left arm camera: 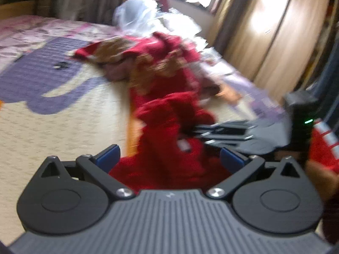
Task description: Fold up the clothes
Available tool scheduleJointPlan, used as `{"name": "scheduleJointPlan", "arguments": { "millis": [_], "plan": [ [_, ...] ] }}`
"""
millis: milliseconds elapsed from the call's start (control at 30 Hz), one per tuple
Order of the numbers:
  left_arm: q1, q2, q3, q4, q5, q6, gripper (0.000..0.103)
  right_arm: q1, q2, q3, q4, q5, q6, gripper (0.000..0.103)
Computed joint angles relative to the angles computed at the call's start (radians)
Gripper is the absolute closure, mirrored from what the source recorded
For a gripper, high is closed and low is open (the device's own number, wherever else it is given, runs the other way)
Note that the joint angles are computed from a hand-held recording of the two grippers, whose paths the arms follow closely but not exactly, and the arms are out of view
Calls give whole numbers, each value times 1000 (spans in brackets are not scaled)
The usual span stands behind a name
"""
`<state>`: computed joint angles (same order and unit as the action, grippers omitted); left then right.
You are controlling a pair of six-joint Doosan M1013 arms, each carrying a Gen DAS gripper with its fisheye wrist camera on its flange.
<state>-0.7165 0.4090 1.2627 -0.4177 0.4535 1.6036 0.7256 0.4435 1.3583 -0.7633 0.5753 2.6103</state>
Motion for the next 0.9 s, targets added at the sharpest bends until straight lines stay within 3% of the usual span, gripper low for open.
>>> {"name": "scheduleJointPlan", "arguments": {
  "millis": [67,167,500,733,900],
  "plan": [
    [2,4,12,-171,-21,160,0,-1,-4,7,-2,-10,9,83],
    [-6,10,17,-208,-43,224,0,-4,-11,19,-4,-25,34,83],
    [-13,24,-9,-100,30,194,0,-3,-17,31,-23,-43,60,83],
    [-26,21,-42,-111,66,349,0,-12,-27,38,22,-62,28,83],
    [-12,38,-41,-360,96,550,0,-30,-40,55,112,-117,-6,81]
  ]
}}
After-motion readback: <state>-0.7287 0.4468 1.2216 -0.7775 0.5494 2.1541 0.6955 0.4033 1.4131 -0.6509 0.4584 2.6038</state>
